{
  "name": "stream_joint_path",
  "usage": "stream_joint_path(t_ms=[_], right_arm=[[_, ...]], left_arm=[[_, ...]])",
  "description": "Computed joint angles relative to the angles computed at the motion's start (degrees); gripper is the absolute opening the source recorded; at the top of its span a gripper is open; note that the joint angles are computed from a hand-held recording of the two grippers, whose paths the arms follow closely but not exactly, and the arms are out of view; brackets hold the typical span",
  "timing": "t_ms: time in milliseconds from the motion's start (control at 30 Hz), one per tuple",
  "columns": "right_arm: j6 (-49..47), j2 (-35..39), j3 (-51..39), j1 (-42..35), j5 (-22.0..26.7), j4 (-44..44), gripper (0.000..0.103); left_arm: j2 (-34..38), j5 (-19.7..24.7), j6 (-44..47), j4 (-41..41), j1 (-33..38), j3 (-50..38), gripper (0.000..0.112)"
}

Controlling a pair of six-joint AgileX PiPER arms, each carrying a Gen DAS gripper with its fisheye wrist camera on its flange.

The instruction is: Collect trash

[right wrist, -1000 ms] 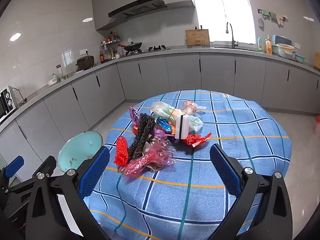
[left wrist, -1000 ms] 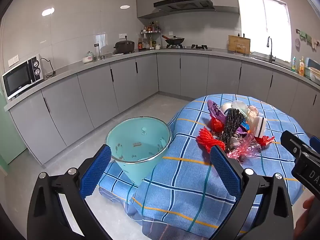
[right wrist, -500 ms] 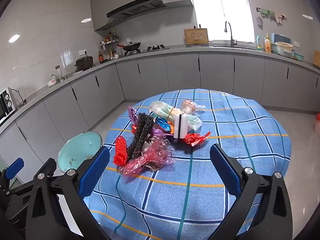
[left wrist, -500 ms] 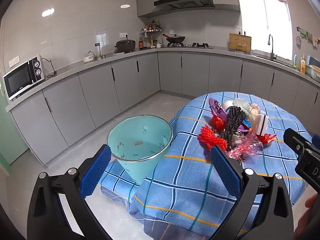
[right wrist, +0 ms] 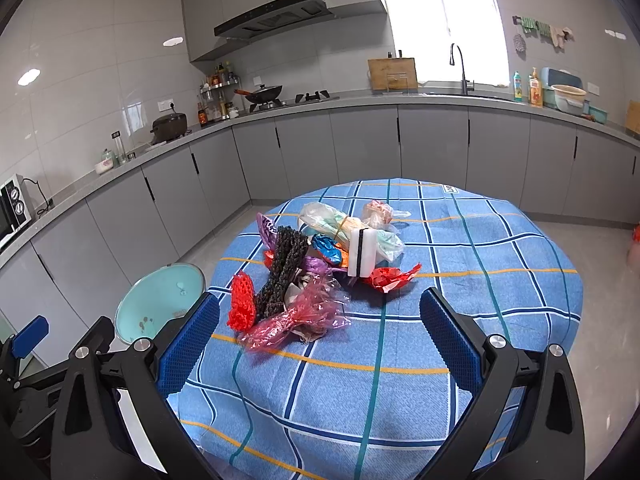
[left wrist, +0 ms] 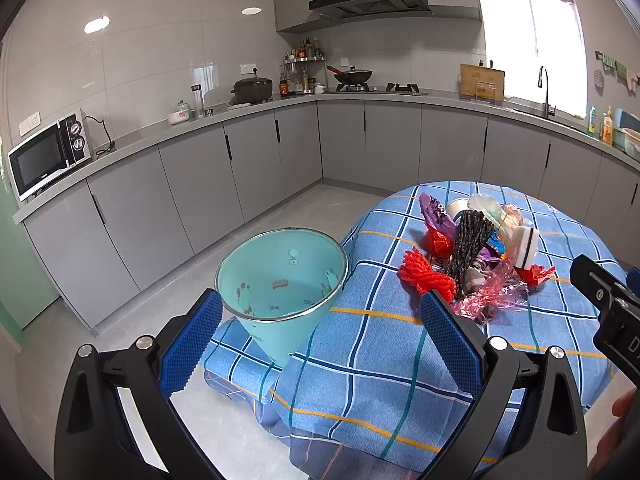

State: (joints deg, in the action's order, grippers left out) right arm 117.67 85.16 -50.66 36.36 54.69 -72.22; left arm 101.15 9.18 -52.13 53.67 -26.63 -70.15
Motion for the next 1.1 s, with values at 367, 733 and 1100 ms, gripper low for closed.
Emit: stream_joint_path(t_ms=[367, 733, 1100], right_arm=[[0.01, 0.11, 0.05, -0.04, -0.08, 0.0, 0.099], [0.0, 0.13, 0.03, -0.28, -0.29, -0.06, 0.099], [-0.27, -0.22, -0.12, 0.21, 0.46, 0.1, 0.099]], left_arm=[[-0.1, -0.02, 4.6, -4.82, 0.16, -0.14, 0.097], [-0.01, -0.51, 8.24, -8.51, 0.22, -0.38, 0.097], [-0.35, -0.41, 9.35, -9.87, 0.5, -0.4, 0.097]])
